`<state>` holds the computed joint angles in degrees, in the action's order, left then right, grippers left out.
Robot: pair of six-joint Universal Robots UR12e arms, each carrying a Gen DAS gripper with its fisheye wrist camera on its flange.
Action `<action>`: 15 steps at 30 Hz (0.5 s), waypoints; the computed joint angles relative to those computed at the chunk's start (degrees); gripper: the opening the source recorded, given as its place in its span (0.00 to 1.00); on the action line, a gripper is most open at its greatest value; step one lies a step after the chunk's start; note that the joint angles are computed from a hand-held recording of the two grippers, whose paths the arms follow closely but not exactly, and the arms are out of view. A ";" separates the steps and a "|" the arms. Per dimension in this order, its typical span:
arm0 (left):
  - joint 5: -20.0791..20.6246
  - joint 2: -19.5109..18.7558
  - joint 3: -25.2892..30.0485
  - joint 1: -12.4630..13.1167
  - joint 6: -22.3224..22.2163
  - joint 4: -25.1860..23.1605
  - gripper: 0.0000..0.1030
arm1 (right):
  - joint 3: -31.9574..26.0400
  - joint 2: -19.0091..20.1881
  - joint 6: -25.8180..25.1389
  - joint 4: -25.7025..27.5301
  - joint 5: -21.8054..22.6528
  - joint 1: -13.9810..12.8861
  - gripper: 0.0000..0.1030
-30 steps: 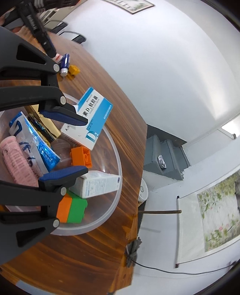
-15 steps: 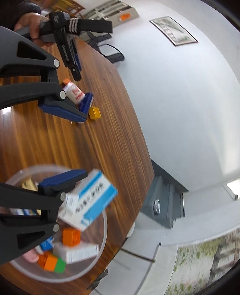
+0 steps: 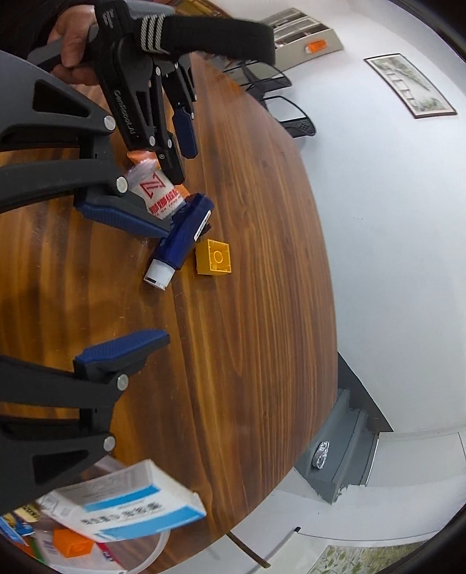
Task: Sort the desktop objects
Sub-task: 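Grasp the orange hand-cream tube with the left gripper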
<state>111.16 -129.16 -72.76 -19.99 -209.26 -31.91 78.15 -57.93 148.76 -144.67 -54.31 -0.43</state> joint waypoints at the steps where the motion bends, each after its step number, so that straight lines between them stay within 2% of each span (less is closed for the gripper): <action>1: -0.30 -0.16 0.26 0.03 0.87 -0.05 0.43 | -0.61 0.42 -0.64 0.76 -0.47 0.26 0.56; 5: -1.27 -0.98 1.66 0.04 4.18 -0.96 0.43 | -1.52 1.17 -1.70 1.52 -1.32 0.90 0.56; 8: -1.46 -1.76 3.10 -0.12 5.98 -3.70 0.43 | -1.65 1.35 -2.62 2.09 -1.76 1.14 0.56; 11: -1.43 -2.02 3.32 -0.08 5.91 -4.18 0.47 | -2.24 1.70 -3.08 3.21 -1.81 1.35 0.56; 15: -2.25 -1.43 2.18 0.51 3.22 -3.51 0.48 | -3.10 2.01 -3.54 4.08 -1.75 1.74 0.56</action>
